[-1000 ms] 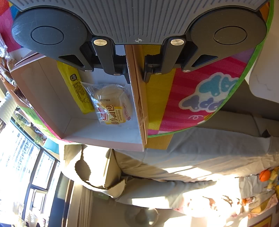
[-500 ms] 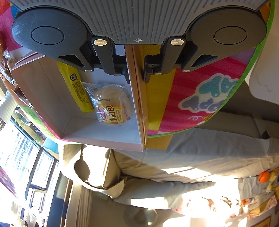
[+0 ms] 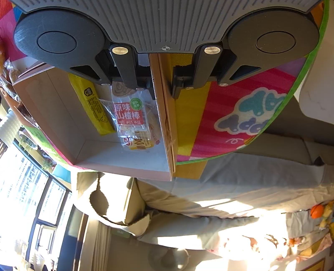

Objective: Organize objects
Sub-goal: 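Drop the clear-wrapped snack stick into the box with the right tool, then reach the right tool to the red-labelled snack pack and grasp it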

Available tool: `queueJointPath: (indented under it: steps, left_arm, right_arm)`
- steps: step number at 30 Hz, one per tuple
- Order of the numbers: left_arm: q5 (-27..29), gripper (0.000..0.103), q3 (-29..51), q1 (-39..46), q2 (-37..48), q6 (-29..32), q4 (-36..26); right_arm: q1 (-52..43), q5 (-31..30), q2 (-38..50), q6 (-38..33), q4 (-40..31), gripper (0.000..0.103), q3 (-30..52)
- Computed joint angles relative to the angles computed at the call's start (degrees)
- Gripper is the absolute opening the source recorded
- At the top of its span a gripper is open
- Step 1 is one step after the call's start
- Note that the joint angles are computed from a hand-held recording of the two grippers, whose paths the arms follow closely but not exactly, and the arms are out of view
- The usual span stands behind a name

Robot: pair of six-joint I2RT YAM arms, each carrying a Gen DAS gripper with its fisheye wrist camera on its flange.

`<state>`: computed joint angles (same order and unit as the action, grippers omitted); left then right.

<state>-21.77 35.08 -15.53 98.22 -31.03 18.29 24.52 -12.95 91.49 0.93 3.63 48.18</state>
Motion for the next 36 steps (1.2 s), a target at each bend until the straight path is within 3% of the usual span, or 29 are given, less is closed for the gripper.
queueJointPath:
  steps: [5, 10, 16, 25, 31, 36]
  left_arm:
    - [0.0, 0.016, 0.0, 0.0, 0.0, 0.0, 0.0]
    - [0.0, 0.016, 0.0, 0.0, 0.0, 0.0, 0.1]
    - [0.0, 0.016, -0.1, 0.0, 0.0, 0.1, 0.1]
    - [0.1, 0.016, 0.0, 0.1, -0.1, 0.2, -0.2]
    - [0.0, 0.016, 0.0, 0.1, -0.2, 0.1, -0.4]
    - [-0.1, 0.016, 0.1, 0.2, -0.3, 0.4, -0.7]
  right_arm:
    - [-4.9, 4.7, -3.1, -5.1, 1.2, 0.053, -7.3]
    - [-9.8, 8.8, -5.9, -8.2, 4.8, 0.07, -14.2]
    - [-14.6, 7.8, -3.7, -7.3, 5.4, 0.074, -16.2]
    - [-16.4, 7.0, -1.2, -2.6, 7.3, 0.085, -15.4]
    - [-21.7, -1.0, 4.4, 5.4, 1.8, 0.086, -8.4]
    - [-20.6, -0.6, 8.7, 8.7, 3.5, 0.086, -5.3]
